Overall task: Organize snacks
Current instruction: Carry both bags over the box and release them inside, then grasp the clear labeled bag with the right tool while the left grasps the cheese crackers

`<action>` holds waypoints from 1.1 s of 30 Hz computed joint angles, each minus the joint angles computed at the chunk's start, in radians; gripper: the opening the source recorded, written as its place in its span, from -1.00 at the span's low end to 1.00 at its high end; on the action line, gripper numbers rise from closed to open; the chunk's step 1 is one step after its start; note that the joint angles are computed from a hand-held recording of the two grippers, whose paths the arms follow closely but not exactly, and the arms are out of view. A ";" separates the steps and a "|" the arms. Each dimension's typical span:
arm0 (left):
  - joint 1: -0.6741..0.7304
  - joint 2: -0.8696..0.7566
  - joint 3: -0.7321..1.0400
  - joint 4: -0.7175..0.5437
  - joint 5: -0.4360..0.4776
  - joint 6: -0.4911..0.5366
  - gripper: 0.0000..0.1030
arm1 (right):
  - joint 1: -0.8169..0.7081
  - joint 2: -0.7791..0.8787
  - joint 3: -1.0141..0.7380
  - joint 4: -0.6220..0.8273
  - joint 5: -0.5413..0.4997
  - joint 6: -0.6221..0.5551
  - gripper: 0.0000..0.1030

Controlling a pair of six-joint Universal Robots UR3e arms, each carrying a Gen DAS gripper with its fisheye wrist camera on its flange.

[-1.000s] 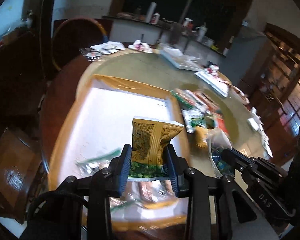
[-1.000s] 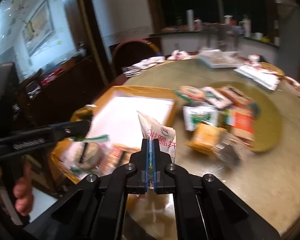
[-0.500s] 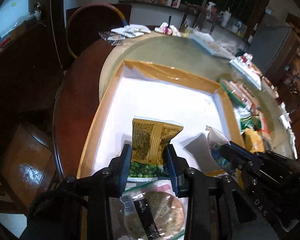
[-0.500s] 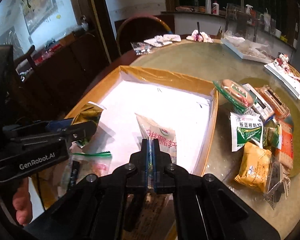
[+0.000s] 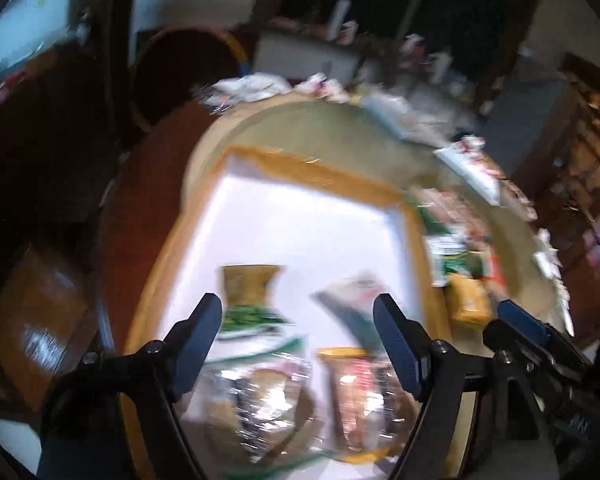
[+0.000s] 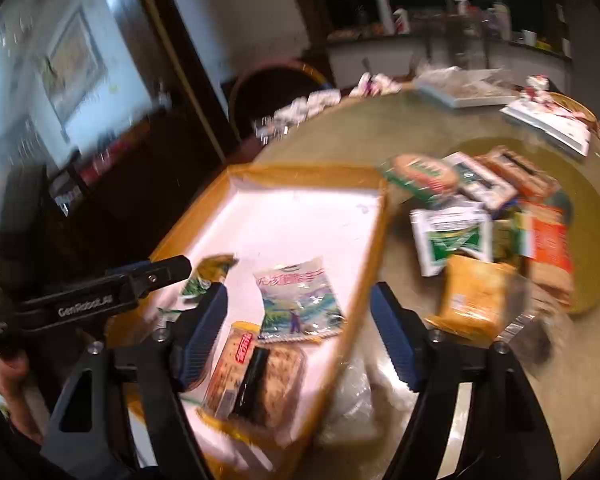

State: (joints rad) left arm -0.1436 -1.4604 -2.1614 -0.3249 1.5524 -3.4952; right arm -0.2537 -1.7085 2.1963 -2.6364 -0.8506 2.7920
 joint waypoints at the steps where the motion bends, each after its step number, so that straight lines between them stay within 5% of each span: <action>1: -0.028 -0.005 0.015 -0.001 -0.003 -0.002 0.52 | -0.064 -0.062 0.032 0.057 0.048 -0.040 0.48; 7: -0.219 -0.123 0.138 0.033 0.016 -0.033 0.52 | -0.494 -0.328 0.061 0.695 0.223 -0.450 0.49; 11: -0.291 -0.229 0.256 -0.003 0.026 -0.034 0.52 | -0.616 -0.279 0.014 0.797 0.213 -0.579 0.49; 19: -0.337 -0.313 0.344 -0.037 0.029 -0.057 0.52 | -0.478 0.063 -0.176 0.620 0.104 -0.587 0.49; 25: -0.335 -0.318 0.353 -0.046 0.023 -0.062 0.52 | -0.335 0.304 -0.333 0.467 -0.018 -0.479 0.49; 33: -0.322 -0.342 0.382 -0.065 -0.011 -0.058 0.52 | -0.354 0.191 -0.226 0.576 -0.050 -0.590 0.31</action>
